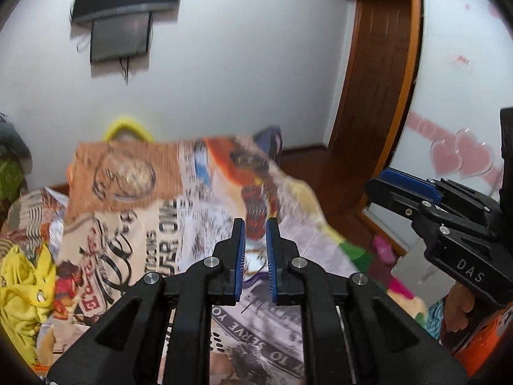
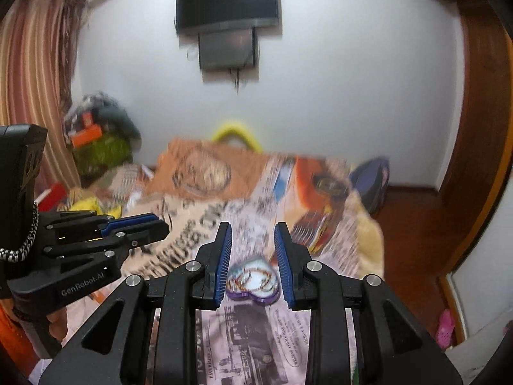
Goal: Organize jewelry
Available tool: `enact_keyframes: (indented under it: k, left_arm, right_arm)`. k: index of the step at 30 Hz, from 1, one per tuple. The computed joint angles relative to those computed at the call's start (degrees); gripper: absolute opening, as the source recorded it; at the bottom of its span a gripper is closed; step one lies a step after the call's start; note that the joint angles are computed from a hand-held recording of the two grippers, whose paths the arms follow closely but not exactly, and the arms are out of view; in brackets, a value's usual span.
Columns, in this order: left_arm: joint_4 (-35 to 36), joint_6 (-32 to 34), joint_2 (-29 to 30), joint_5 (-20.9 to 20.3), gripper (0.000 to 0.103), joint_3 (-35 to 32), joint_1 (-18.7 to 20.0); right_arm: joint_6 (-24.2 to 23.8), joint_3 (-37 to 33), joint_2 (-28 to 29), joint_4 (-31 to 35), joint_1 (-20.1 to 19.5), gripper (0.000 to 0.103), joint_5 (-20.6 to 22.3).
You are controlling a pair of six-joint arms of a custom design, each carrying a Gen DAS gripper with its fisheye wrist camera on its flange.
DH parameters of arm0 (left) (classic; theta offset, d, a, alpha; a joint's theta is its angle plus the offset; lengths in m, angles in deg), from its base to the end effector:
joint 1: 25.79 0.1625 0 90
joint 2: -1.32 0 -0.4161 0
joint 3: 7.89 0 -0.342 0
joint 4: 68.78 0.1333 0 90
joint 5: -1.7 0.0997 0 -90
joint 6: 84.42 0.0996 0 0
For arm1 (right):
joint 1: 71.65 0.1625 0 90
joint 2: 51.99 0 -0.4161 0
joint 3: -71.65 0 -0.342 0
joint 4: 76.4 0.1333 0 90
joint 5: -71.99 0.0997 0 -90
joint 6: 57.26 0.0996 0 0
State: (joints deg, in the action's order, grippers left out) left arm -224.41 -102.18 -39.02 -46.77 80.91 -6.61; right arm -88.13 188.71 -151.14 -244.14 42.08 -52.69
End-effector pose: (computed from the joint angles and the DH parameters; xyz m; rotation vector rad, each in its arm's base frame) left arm -0.5590 -0.4055 0.1341 1.0484 2.4397 -0.9884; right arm 0.2231 -0.3172 0.5132 0.6608 -2.1460 1.2262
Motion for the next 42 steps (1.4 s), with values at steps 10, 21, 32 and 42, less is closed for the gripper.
enact_keyframes:
  k: [10, 21, 32, 42]
  left_arm:
    - [-21.08, 8.67, -3.71, 14.81, 0.017, 9.67, -11.08]
    - [-29.32, 9.35, -4.22, 22.54, 0.067, 15.16, -16.05]
    - [-28.18, 6.48, -4.79, 26.31, 0.094, 18.05, -18.44]
    - [-26.75, 4.26, -5.18, 26.24, 0.097, 19.03, -18.74]
  right_arm:
    - [-10.49, 4.55, -1.15, -24.42, 18.9, 0.025, -12.84]
    - [-13.91, 5.56, 2.67, -38.23, 23.74, 0.087, -19.13]
    - [-17.32, 5.94, 4.79, -44.76, 27.02, 0.103, -24.33]
    - [-16.55, 7.47, 3.83, -43.93, 27.6, 0.103, -25.65]
